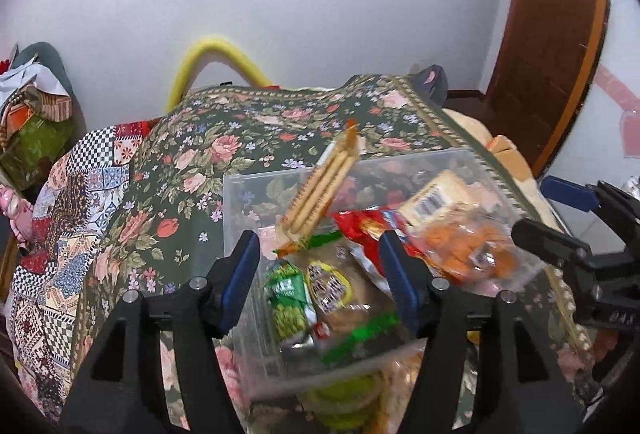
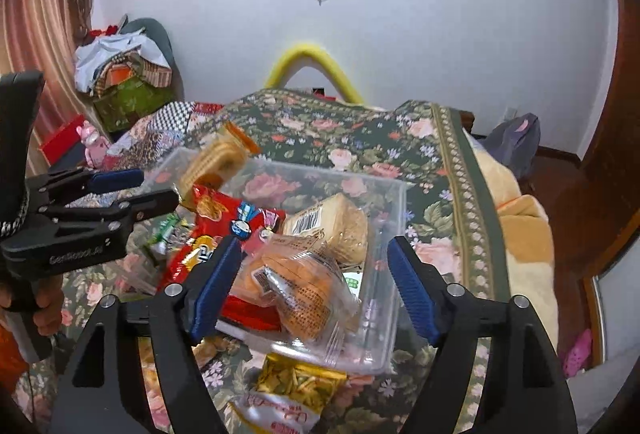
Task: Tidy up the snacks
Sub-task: 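Drop the cracker pack into the box with left tool while right tool drops the cake bag, then grasp the green jelly cup with left tool while right tool grasps the yellow chip bag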
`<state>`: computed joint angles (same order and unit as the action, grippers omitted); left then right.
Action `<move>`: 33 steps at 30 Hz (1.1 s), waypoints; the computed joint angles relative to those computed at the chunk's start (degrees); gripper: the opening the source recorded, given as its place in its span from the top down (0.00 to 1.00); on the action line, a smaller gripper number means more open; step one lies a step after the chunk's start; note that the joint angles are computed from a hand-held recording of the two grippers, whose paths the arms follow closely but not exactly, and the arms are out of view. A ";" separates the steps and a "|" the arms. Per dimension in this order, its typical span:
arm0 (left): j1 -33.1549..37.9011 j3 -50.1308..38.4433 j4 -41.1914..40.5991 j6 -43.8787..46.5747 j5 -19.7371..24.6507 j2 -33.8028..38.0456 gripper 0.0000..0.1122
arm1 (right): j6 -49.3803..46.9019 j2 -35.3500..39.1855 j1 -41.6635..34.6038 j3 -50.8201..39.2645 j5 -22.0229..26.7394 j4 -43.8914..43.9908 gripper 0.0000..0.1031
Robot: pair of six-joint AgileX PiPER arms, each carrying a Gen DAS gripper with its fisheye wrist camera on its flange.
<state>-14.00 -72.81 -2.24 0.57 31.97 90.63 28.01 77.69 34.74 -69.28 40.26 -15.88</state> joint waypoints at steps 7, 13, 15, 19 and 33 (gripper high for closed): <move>0.20 6.02 -4.81 3.15 1.64 -7.40 0.42 | 1.23 -4.75 0.75 2.49 1.05 0.15 0.22; -0.78 13.35 -5.41 3.55 1.50 -12.32 0.42 | 3.34 -8.00 1.75 7.00 1.83 0.50 0.20; -1.02 15.64 -6.20 4.57 1.40 -13.18 0.42 | 3.20 -8.52 1.48 8.96 1.71 1.56 0.20; -2.05 20.54 -5.28 4.18 -0.26 -14.22 0.42 | 2.89 -8.18 0.99 11.98 1.44 3.09 0.20; 2.59 25.13 -12.97 10.43 -6.45 -9.85 0.44 | -3.84 -0.60 -1.15 13.83 -2.76 13.05 0.20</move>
